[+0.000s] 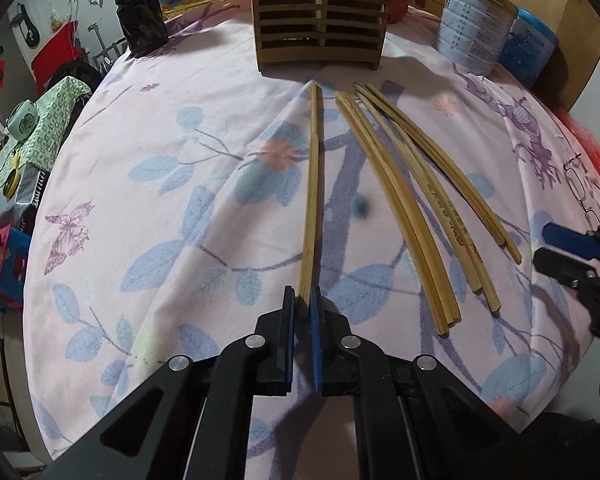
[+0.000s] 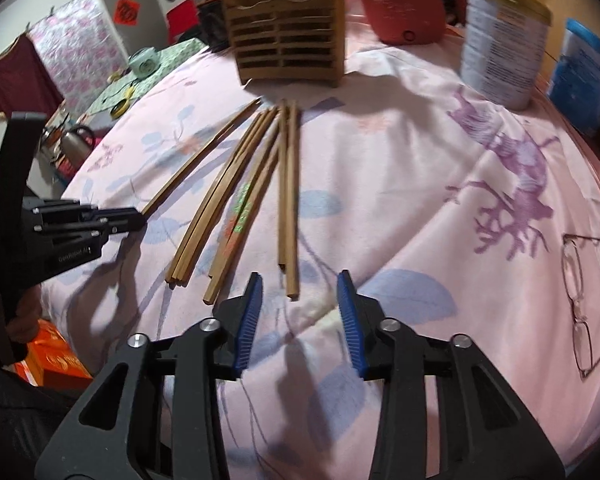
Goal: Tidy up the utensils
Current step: 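Grasp a chopstick with the left tool while the right tool grasps another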
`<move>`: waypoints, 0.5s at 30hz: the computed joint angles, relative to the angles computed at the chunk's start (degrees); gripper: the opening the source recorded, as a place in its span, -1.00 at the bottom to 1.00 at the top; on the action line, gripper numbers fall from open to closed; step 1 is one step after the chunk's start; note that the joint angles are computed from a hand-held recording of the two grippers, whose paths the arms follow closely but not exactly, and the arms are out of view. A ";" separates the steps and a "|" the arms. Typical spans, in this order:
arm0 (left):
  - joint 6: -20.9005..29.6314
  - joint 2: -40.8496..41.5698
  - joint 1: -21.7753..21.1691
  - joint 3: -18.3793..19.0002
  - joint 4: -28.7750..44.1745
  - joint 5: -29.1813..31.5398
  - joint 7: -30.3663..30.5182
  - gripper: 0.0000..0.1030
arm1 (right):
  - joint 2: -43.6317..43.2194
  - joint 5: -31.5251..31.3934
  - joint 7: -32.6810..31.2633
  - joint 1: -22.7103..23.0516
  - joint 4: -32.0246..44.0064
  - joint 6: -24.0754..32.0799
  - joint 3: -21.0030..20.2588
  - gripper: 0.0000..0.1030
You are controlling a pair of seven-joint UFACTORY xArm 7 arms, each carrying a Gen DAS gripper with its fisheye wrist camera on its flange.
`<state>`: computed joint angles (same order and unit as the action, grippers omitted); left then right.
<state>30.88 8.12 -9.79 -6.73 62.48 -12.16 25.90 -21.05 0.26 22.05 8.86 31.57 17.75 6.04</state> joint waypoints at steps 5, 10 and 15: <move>0.41 0.03 0.10 -0.03 0.20 -0.29 0.33 -0.85 | 2.69 1.24 -1.18 0.95 0.31 -1.31 -0.85 -0.60; 0.76 0.04 0.30 -0.02 0.31 -0.96 0.47 -0.84 | 2.85 -0.35 -0.01 -0.31 -0.83 -3.96 -0.06 -0.87; 2.21 0.12 1.34 -0.29 1.00 -5.15 2.82 -0.86 | 1.65 -0.94 1.21 -1.18 -1.16 -3.76 0.50 -0.88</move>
<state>33.09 8.24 -8.46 -7.01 63.48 -17.31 28.72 -19.40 -0.67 23.26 7.69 30.41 13.99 6.54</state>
